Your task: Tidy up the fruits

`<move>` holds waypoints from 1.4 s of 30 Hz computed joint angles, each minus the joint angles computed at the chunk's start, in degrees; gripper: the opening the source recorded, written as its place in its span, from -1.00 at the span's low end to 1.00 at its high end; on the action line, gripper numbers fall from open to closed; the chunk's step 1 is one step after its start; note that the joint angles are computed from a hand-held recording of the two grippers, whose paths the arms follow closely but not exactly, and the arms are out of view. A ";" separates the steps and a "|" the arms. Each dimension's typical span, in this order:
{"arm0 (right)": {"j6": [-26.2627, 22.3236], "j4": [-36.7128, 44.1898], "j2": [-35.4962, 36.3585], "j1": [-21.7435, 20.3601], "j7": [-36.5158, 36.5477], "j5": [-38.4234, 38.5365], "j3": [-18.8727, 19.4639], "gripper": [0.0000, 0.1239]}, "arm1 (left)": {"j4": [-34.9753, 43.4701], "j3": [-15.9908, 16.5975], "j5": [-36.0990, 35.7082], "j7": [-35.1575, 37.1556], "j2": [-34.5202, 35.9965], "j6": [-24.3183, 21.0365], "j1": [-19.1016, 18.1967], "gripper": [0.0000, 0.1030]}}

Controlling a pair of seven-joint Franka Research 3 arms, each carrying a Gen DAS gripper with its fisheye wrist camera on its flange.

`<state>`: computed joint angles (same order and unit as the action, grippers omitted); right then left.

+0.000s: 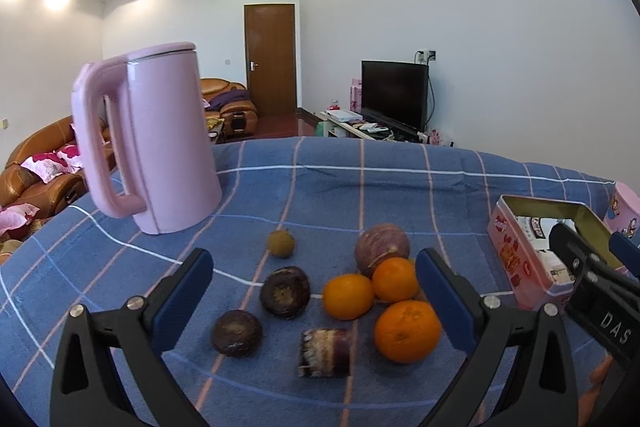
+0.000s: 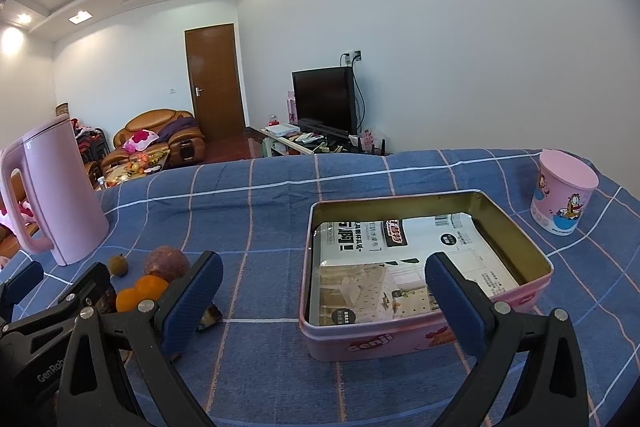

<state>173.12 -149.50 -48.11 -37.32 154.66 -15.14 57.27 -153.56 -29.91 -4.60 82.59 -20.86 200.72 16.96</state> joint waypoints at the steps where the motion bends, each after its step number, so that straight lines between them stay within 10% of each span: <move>1: 0.38 -0.12 0.11 0.13 -0.02 -0.01 -0.12 0.64 | -0.41 -0.55 -0.49 0.22 -0.61 0.01 0.71 1.00; 4: 1.53 -0.32 0.92 0.57 -0.75 -0.02 -0.50 0.64 | -1.63 0.39 0.32 -0.07 -3.33 -3.67 1.48 1.00; 11: 9.08 -0.16 12.18 6.95 -9.58 0.85 -5.51 0.17 | -3.49 17.17 8.09 -2.49 -6.44 -14.82 -7.54 1.00; 13: 12.86 -0.06 19.74 14.71 -14.78 1.39 -12.20 0.17 | -3.37 17.48 13.52 -5.54 -7.18 -17.89 -5.69 1.00; 18: 10.08 4.00 31.46 35.74 -25.77 2.67 -29.02 0.17 | -2.82 27.12 12.78 -1.00 -5.59 -20.00 -14.30 1.00; 23: 1.47 9.53 35.45 33.50 -22.78 -0.24 -25.46 0.08 | -2.89 32.92 14.38 2.31 -7.12 -23.46 -20.85 0.98; 27: -2.83 12.83 39.01 39.31 -24.42 2.40 -30.41 -0.17 | -3.57 33.50 14.44 3.23 -8.44 -23.91 -21.70 0.91; 38: 1.48 6.84 33.64 50.29 -29.93 4.86 -41.83 -0.22 | -1.95 39.41 6.23 9.86 -9.13 -26.59 -33.43 0.70; 42: 7.30 2.13 28.34 42.41 -28.01 3.81 -35.69 -0.23 | -0.02 37.55 5.24 10.64 -6.44 -26.75 -33.97 0.51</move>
<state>180.42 -147.36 -19.77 5.09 126.66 -11.33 21.57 -153.57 7.64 0.64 93.23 -27.30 173.96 -17.01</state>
